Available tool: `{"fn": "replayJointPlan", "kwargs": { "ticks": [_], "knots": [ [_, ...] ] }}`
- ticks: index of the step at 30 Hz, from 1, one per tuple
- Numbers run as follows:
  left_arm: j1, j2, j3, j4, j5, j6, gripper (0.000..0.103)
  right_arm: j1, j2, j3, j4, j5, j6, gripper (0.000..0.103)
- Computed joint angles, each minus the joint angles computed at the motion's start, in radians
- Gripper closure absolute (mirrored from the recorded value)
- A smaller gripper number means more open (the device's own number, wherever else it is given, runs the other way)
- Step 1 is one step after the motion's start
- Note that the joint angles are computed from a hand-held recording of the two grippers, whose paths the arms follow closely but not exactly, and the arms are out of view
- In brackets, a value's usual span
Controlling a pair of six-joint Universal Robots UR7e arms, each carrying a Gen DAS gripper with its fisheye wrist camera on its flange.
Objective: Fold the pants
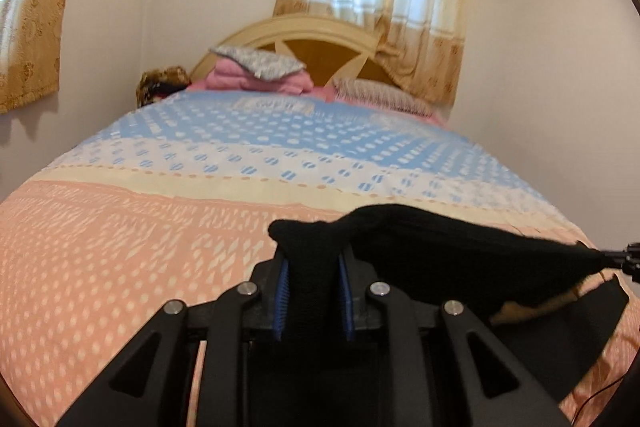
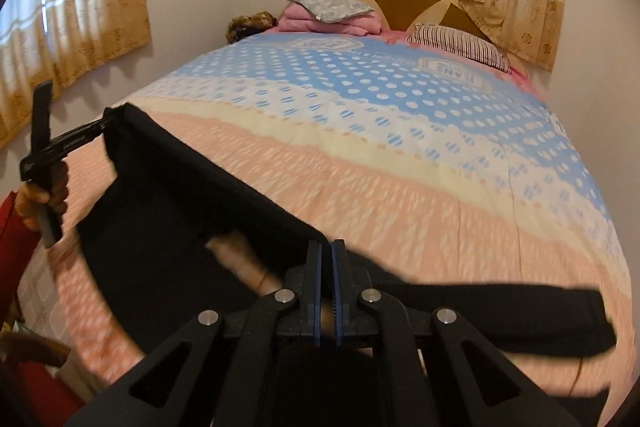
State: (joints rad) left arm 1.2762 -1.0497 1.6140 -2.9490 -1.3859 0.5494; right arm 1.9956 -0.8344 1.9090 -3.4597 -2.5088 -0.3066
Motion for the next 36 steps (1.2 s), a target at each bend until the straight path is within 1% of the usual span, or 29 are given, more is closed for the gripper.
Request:
{"fn": "replayJointPlan", "kwargs": {
  "ticks": [3, 5, 6, 7, 9, 11, 12, 14, 15, 16, 19, 22, 23, 24, 25, 26, 28, 29, 30, 31, 33, 35, 36],
  "knots": [
    [0.026, -0.057, 0.078, -0.013, -0.044, 0.006, 0.080, 0.043, 0.042, 0.076, -0.079, -0.051, 0.041, 0.099],
    [0.042, -0.084, 0.124, -0.026, -0.056, 0.017, 0.080, 0.061, 0.075, 0.127, -0.114, -0.074, 0.091, 0.099],
    [0.051, -0.094, 0.145, -0.029, -0.055, 0.025, 0.080, 0.060, 0.077, 0.146, -0.120, -0.071, 0.111, 0.099],
    [0.057, -0.101, 0.160, -0.028, -0.048, 0.035, 0.080, 0.054, 0.084, 0.174, -0.122, -0.056, 0.161, 0.099],
    [0.062, -0.117, 0.186, -0.028, -0.035, 0.051, 0.078, 0.041, 0.082, 0.211, -0.122, -0.024, 0.234, 0.099],
    [0.069, -0.127, 0.204, -0.027, -0.009, 0.070, 0.070, 0.023, 0.091, 0.241, -0.127, 0.006, 0.293, 0.099],
    [0.074, -0.126, 0.204, -0.019, 0.010, 0.084, 0.065, 0.024, 0.100, 0.247, -0.125, 0.009, 0.313, 0.099],
    [0.081, -0.126, 0.207, -0.016, 0.071, 0.097, 0.038, 0.023, 0.117, 0.252, -0.117, 0.014, 0.337, 0.099],
    [0.083, -0.123, 0.202, -0.007, 0.099, 0.093, 0.033, 0.025, 0.125, 0.253, -0.111, 0.013, 0.348, 0.099],
    [0.088, -0.123, 0.195, 0.011, 0.123, 0.084, 0.030, 0.023, 0.133, 0.250, -0.101, 0.010, 0.353, 0.099],
    [0.095, -0.143, 0.195, 0.032, 0.163, 0.059, 0.030, 0.023, 0.140, 0.246, -0.066, 0.005, 0.358, 0.099],
    [0.068, -0.156, 0.200, 0.012, 0.265, 0.092, 0.030, 0.035, 0.116, 0.250, -0.003, 0.005, 0.393, 0.098],
    [0.056, -0.163, 0.202, 0.000, 0.292, 0.108, 0.030, 0.042, 0.106, 0.252, 0.004, 0.008, 0.399, 0.098],
    [0.054, -0.175, 0.211, -0.017, 0.297, 0.122, 0.030, 0.051, 0.098, 0.251, -0.004, 0.015, 0.390, 0.098],
    [0.039, -0.179, 0.209, -0.033, 0.311, 0.124, 0.030, 0.064, 0.098, 0.247, -0.032, 0.017, 0.365, 0.098],
    [0.024, -0.181, 0.207, -0.049, 0.315, 0.126, 0.030, 0.075, 0.100, 0.239, -0.078, 0.021, 0.323, 0.098],
    [-0.004, -0.180, 0.211, -0.094, 0.282, 0.123, 0.030, 0.084, 0.107, 0.212, -0.168, 0.058, 0.240, 0.098],
    [-0.019, -0.172, 0.214, -0.116, 0.261, 0.118, 0.030, 0.075, 0.110, 0.183, -0.190, 0.093, 0.213, 0.098],
    [-0.034, -0.162, 0.218, -0.130, 0.247, 0.111, 0.030, 0.068, 0.114, 0.166, -0.198, 0.112, 0.205, 0.098],
    [-0.050, -0.141, 0.214, -0.138, 0.240, 0.096, 0.030, 0.050, 0.126, 0.135, -0.218, 0.152, 0.194, 0.098],
    [-0.074, -0.092, 0.205, -0.139, 0.255, 0.053, 0.030, 0.017, 0.153, 0.083, -0.235, 0.226, 0.186, 0.098],
    [-0.088, -0.050, 0.210, -0.138, 0.258, 0.035, 0.032, -0.014, 0.191, 0.017, -0.203, 0.275, 0.208, 0.098],
    [-0.094, -0.040, 0.235, -0.168, 0.257, 0.047, 0.033, -0.027, 0.208, -0.010, -0.185, 0.295, 0.215, 0.098]
  ]
}}
